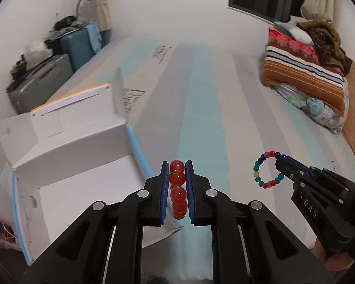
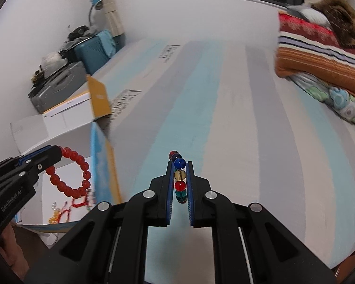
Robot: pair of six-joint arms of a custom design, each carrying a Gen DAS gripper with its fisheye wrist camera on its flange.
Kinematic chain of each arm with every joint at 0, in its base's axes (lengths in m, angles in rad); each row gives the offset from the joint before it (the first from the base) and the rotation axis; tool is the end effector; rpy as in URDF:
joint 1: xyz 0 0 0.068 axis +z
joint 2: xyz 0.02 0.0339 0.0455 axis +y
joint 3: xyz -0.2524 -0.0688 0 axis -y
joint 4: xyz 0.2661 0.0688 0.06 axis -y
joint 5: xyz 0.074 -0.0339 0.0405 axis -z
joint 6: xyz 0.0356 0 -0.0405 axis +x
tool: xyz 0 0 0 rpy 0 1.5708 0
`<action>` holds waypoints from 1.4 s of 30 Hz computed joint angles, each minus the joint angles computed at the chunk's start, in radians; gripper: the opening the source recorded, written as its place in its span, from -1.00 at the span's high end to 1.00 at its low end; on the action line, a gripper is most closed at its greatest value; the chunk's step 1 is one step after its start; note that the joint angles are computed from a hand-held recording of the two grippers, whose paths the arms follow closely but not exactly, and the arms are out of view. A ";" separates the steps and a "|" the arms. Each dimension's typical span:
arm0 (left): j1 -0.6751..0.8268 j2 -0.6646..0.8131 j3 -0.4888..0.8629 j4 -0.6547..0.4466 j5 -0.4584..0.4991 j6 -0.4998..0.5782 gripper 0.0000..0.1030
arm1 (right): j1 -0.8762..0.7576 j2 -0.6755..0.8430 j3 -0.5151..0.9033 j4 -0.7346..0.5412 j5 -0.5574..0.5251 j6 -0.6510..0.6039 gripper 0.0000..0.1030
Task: Organize jewelry
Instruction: 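Carry the red and multicolour bracelets over the white box with both tools, then open both tools to drop the bracelets into the box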
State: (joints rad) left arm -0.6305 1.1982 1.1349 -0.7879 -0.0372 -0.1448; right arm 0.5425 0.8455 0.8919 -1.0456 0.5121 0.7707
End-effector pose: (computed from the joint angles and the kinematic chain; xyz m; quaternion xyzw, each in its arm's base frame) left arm 0.2186 -0.1579 0.3092 0.2187 0.9099 -0.1170 0.3325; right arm 0.1567 0.0741 0.2863 0.1766 0.9140 -0.0260 0.3643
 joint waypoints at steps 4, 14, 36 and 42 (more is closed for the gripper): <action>0.123 -0.061 -0.037 -0.022 0.051 0.058 0.74 | 0.092 0.111 0.059 0.040 0.029 0.035 0.82; 0.489 -0.080 -0.100 -0.034 0.193 0.237 0.74 | 0.255 0.380 0.200 0.181 0.043 0.044 0.82; 0.813 0.247 -0.133 0.111 0.207 0.419 0.74 | 0.236 0.961 0.459 0.346 -0.134 -0.065 0.82; 0.805 0.298 -0.139 0.143 0.197 0.423 0.73 | 0.215 1.005 0.468 0.355 -0.156 -0.073 0.81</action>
